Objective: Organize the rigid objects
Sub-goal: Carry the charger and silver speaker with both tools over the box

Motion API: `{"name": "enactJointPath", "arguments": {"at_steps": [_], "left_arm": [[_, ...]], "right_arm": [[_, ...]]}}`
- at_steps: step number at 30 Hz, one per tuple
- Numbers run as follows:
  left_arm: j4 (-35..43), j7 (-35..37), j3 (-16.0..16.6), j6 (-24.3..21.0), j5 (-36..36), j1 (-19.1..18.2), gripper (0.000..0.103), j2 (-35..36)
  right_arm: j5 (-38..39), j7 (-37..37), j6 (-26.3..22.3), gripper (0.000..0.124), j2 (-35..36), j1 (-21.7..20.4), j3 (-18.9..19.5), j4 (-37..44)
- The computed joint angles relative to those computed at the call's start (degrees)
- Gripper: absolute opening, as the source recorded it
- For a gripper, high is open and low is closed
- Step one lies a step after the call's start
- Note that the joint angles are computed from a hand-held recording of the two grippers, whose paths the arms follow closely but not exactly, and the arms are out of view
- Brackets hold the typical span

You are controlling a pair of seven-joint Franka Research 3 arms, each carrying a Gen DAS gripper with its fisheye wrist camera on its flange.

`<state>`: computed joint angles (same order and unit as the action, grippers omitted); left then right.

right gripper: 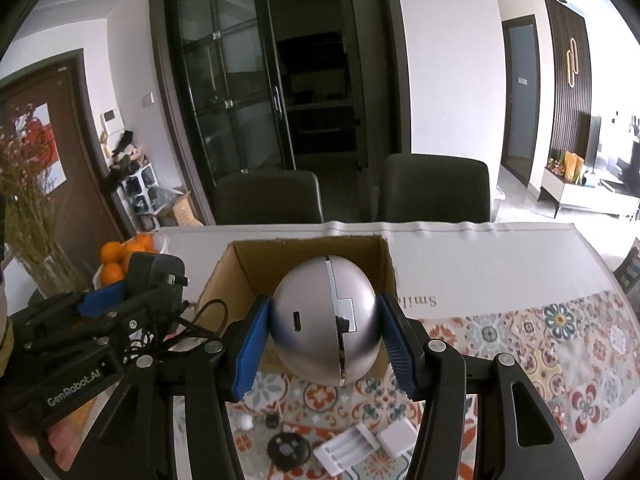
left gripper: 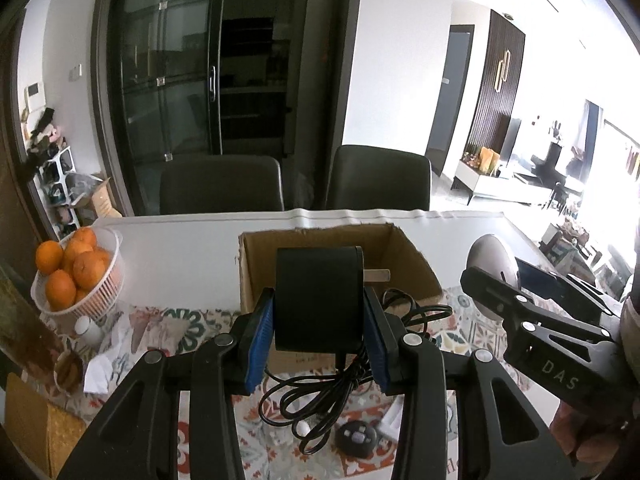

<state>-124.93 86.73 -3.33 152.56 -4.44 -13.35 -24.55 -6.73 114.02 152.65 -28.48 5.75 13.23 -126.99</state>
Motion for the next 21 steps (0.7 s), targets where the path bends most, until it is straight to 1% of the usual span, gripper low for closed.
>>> {"name": "enactJointPath", "arguments": {"at_steps": [3,7,11,18,21], "left_arm": [[2.1,0.5,0.2,0.3,-0.2,0.1,0.041,2.1],[5.8,1.8,0.2,-0.4,-1.1,0.4,0.041,5.3],[9.9,3.4,0.1,-2.0,-3.2,0.9,0.041,8.7],[16.0,3.9,-1.7,-5.6,-4.0,3.2,0.041,14.1],[18.6,3.9,-2.5,-7.5,-4.0,4.2,0.041,16.6]], "right_arm": [[-0.2,-0.2,0.2,0.055,1.8,-0.3,-0.3,1.8],[-0.3,-0.6,-0.3,0.055,5.1,-0.1,-1.1,5.0],[1.7,-2.3,-2.0,0.055,8.6,1.7,-3.2,8.6],[2.5,-3.7,-6.0,0.055,13.9,3.1,-5.4,14.3],[3.7,-5.3,-8.6,0.055,16.6,4.1,-6.5,17.2]]}}
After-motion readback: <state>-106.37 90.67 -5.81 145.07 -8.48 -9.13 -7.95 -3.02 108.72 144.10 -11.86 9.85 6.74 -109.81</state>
